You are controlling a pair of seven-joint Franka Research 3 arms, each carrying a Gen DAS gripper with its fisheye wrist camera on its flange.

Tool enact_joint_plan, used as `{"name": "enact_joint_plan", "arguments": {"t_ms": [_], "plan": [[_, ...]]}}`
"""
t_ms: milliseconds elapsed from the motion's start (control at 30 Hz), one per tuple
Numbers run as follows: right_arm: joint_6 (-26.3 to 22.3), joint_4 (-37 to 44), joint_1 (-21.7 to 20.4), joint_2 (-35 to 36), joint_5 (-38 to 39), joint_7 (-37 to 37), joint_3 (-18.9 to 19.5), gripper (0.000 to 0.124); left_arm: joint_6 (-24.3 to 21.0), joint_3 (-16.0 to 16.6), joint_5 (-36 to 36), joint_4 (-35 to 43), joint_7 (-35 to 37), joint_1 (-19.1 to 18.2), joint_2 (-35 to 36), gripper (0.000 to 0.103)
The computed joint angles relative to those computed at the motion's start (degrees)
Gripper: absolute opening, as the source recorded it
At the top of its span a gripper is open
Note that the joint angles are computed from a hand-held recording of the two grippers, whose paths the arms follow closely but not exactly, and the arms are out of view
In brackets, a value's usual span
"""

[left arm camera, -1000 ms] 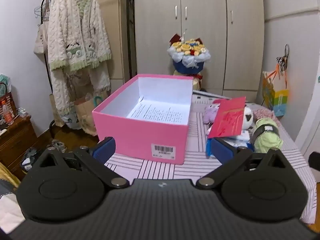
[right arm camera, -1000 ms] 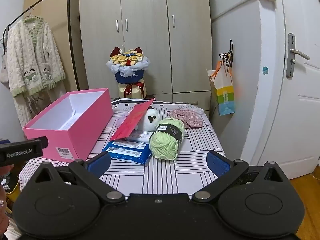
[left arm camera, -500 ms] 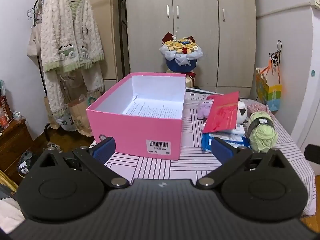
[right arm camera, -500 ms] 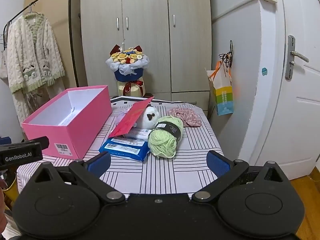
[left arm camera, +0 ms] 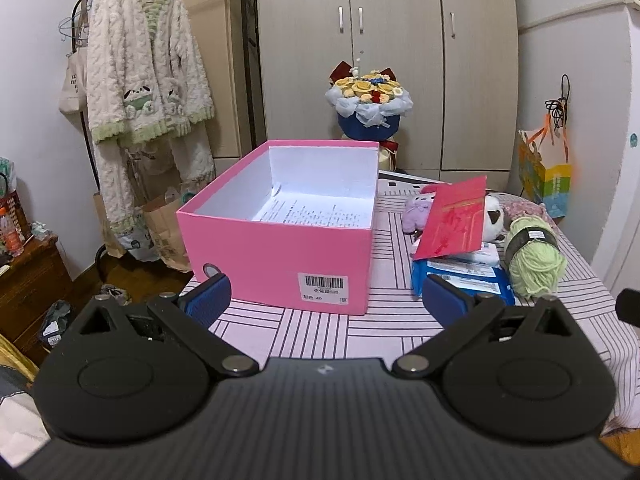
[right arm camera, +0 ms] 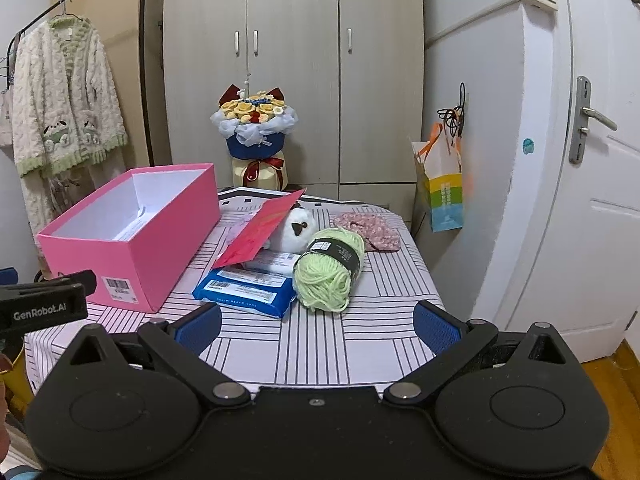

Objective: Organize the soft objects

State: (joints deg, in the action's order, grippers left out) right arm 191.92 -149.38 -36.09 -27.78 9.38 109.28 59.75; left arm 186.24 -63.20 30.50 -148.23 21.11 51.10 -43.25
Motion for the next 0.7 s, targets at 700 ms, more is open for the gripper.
{"name": "enact_joint_plan", "arguments": {"t_ms": [700], "plan": [[4.3, -0.7, -0.5, 0.1, 5.0, -5.5, 2.4, 0.103, 2.6, -2.9, -2.5, -0.6, -2.4, 3.0, -5.1, 0.103]]}}
